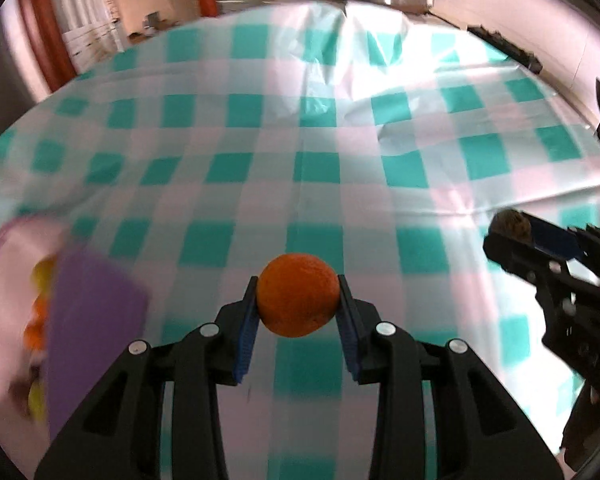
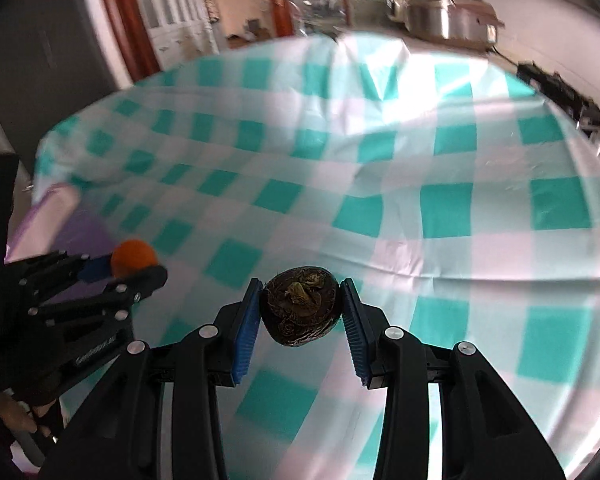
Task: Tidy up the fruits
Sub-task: 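Carry the orange and mangosteen over the box with both tools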
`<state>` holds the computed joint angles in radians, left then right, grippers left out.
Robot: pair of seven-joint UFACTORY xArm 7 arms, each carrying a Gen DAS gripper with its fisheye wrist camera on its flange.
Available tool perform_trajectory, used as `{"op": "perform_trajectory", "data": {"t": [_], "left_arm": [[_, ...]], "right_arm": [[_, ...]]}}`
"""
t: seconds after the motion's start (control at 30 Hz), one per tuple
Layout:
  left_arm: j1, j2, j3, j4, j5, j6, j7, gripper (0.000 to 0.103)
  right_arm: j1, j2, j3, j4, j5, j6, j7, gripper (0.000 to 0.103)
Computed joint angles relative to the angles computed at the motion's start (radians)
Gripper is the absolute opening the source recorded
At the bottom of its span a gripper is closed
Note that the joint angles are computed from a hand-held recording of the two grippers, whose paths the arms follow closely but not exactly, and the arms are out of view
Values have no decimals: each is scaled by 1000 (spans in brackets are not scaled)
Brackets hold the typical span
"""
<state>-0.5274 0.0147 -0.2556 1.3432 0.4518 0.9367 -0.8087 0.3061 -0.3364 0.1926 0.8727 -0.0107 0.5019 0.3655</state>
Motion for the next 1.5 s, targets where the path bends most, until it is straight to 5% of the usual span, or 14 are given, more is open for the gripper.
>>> {"op": "perform_trajectory", "data": {"t": [0.37, 0.7, 0.93, 1.17, 1.37, 1.5], "left_arm": [[11, -413, -190, -156, 11, 283, -166, 36], [102, -656, -222, -255, -88, 382, -131, 36], [152, -804, -129, -401, -164, 326, -20, 36], [218, -899, 47, -524, -197, 246, 206, 36], [282, -902, 209, -602, -230, 171, 431, 36], [333, -859, 289, -614, -251, 139, 566, 36]], "right_arm": [[113, -331, 39, -72, 86, 96, -43, 39], [159, -287, 136, 37, 85, 100, -9, 39], [145, -103, 211, 166, 6, 70, 62, 39], [138, 208, 326, 426, -245, 118, 282, 39], [256, 479, 318, 681, -462, 238, 468, 39], [365, 633, 269, 853, -507, 332, 521, 39]]}}
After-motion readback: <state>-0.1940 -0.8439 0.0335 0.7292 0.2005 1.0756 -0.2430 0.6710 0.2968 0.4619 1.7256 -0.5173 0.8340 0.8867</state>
